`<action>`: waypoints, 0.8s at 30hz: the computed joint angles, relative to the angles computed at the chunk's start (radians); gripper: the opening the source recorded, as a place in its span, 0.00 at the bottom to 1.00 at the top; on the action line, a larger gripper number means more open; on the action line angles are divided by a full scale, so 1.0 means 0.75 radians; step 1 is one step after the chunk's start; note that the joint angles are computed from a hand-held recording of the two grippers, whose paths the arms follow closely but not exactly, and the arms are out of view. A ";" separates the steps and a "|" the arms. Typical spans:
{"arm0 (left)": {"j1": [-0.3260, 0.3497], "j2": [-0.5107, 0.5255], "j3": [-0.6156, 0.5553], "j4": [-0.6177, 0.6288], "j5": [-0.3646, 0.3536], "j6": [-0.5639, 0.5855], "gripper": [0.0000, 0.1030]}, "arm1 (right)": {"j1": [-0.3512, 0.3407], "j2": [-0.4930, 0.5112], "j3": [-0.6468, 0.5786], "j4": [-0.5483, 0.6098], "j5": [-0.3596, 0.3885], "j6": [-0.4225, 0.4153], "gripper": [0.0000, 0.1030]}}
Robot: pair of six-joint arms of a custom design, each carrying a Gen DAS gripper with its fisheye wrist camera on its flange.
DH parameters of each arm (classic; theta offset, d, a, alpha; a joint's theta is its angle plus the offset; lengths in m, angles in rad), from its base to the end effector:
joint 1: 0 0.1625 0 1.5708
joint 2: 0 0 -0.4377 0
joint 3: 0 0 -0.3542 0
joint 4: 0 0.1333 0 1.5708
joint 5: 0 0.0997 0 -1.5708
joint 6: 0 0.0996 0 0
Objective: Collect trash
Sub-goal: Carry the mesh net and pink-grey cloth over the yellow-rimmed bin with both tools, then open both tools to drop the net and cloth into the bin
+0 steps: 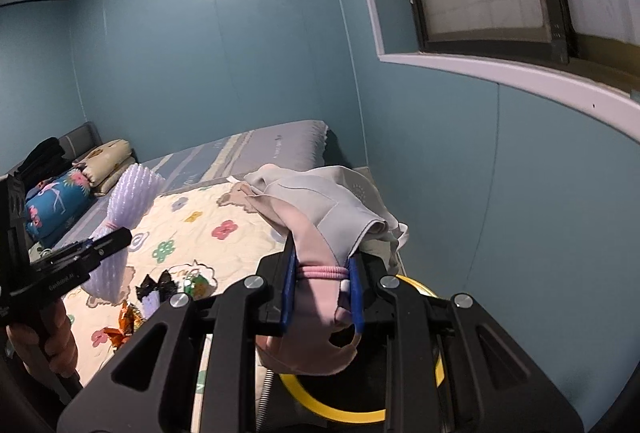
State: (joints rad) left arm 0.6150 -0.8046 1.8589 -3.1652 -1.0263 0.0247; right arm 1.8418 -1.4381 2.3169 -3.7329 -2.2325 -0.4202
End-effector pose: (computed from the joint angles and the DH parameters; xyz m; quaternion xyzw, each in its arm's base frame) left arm -0.3897 -0.5017 0.1481 0.3738 0.8527 -0.3459 0.1162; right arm 0.1732 -0.3541 0.3970 0.0737 -0.7787 0.5451 0.3017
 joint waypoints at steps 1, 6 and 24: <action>0.004 0.019 -0.016 0.011 -0.012 -0.004 0.25 | -0.019 -0.006 0.001 0.001 0.008 0.003 0.21; 0.030 0.146 -0.125 0.095 -0.059 -0.037 0.25 | -0.110 -0.020 -0.010 0.007 0.050 0.021 0.21; 0.084 0.439 -0.411 0.276 -0.184 -0.076 0.27 | -0.373 0.027 -0.080 0.014 0.152 0.027 0.23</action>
State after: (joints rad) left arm 0.6777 -0.4750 1.5509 -2.9582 -1.1639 -0.0321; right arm 1.5621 -1.4178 2.2571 -3.7224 -2.1186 -0.3997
